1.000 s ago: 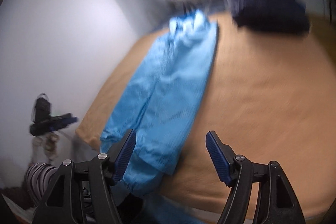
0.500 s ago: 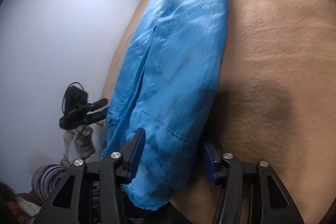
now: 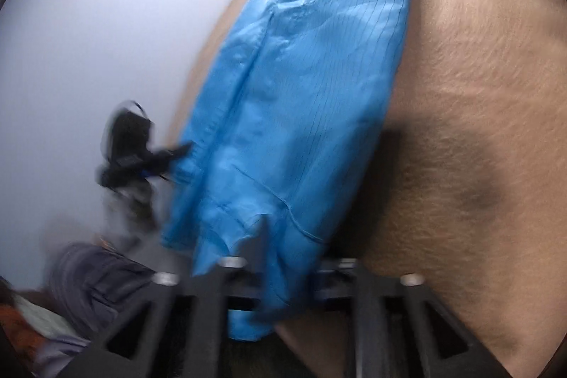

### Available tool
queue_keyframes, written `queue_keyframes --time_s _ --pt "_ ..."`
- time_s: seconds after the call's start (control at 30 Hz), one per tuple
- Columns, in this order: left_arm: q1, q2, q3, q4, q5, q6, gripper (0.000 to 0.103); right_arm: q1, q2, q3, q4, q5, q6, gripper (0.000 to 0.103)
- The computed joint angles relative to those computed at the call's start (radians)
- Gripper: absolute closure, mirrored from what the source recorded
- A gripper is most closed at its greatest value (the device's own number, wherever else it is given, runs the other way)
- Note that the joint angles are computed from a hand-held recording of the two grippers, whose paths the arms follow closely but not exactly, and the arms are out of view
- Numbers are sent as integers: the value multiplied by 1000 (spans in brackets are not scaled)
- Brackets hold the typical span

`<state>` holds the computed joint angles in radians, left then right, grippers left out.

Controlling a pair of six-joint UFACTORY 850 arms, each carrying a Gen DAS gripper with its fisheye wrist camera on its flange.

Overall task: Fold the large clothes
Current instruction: 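Grasp the coat hem end with both grippers side by side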

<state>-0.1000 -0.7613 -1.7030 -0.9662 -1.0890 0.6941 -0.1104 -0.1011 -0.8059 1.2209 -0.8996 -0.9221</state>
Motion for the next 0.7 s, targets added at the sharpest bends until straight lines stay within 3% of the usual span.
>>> queue_keyframes --time_s 0.07,0.1,0.13,0.2,0.33,0.7 --pt "0 0 -3 5 -6 5 89 7 -8 5 49 10 -26 76" --pt "-4 -2 -6 14 -5 2 97 19 -17 -6 32 28 -13 90" --pt "-6 0 -6 19 -3 -1 98 35 -22 -17 -5 48 11 97" --pt "-3 9 4 8 -9 13 100 48 -15 -26 -49 60 27 100" --pt "-1 23 21 -25 -28 25 100 49 15 -27 -110 55 39 101" --pt "0 19 -53 -148 -55 23 100 -6 35 -26 94 -17 -100 101"
